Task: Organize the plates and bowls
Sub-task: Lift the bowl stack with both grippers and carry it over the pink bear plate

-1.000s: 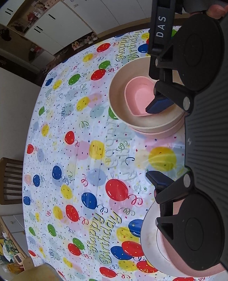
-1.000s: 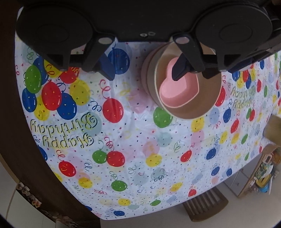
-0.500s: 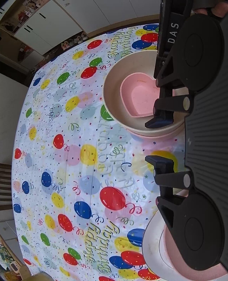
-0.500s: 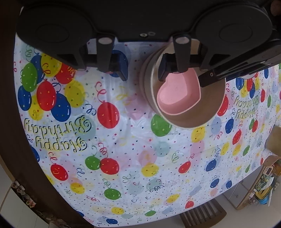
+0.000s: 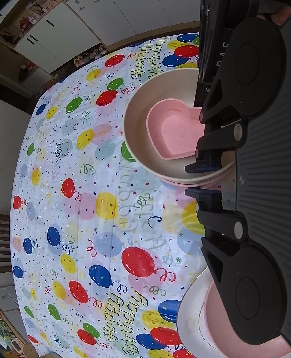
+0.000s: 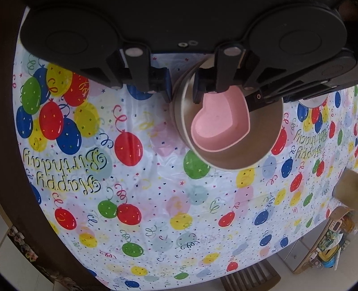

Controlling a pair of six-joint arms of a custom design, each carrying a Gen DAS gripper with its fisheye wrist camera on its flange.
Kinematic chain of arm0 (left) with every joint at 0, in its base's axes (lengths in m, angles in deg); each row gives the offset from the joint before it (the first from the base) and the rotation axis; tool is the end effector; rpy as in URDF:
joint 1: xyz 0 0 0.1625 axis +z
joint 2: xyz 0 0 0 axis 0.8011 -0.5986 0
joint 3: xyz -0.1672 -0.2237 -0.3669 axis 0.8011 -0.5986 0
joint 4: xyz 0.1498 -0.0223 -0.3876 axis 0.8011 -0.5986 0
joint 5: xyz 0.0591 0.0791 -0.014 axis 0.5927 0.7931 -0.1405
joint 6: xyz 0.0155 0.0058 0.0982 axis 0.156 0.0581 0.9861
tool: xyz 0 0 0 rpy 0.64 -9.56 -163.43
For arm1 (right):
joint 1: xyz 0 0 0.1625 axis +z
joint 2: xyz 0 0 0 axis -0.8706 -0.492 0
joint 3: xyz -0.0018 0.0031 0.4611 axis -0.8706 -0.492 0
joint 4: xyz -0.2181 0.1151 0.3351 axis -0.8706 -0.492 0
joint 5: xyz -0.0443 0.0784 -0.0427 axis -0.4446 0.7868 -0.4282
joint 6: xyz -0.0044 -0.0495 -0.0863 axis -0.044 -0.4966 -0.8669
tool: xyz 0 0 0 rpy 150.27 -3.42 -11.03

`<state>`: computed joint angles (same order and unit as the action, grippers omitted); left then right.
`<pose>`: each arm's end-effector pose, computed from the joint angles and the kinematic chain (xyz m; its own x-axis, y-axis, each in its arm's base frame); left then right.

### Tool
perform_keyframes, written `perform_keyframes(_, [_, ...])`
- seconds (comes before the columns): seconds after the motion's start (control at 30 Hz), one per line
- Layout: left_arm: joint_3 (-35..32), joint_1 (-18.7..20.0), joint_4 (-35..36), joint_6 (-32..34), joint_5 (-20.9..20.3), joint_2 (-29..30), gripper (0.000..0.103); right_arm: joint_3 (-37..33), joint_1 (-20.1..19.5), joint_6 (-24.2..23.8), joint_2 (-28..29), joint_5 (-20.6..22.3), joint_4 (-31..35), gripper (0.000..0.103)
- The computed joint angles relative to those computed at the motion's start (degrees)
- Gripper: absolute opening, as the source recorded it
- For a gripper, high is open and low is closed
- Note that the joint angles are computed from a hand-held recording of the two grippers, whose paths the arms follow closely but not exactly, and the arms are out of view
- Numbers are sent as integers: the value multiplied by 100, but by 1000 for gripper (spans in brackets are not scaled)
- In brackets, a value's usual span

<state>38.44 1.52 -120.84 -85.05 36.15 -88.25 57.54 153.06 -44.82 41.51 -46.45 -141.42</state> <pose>-0.2547 -0.7053 0.0484 -0.8165 -0.0435 -0.5757 0.1789 0.9291 -0.3238 0.1155 -0.7227 0.1944 -0.8594 -0.0113 0.5112 -0.1500 0.9613 -0.2310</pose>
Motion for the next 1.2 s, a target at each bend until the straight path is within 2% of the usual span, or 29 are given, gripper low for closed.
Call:
perform_keyframes(0.37, [231,-224,17,-242,142,-210,14,154,104,-277,-182,-14,-127,16])
perform_keyframes(0.7, [666,-453,160,-264,139,-756,14,451,396,-388,-503,40,-173,16])
perform_keyframes(1.0, [1223,-461,55,-33,129,-1427,14,748,778,-206,-498,-36,-551,16])
perform_keyframes(1.2, [1603,-381,62,119,111,-1946,14,897,1075,155,-355,-141,-696,16])
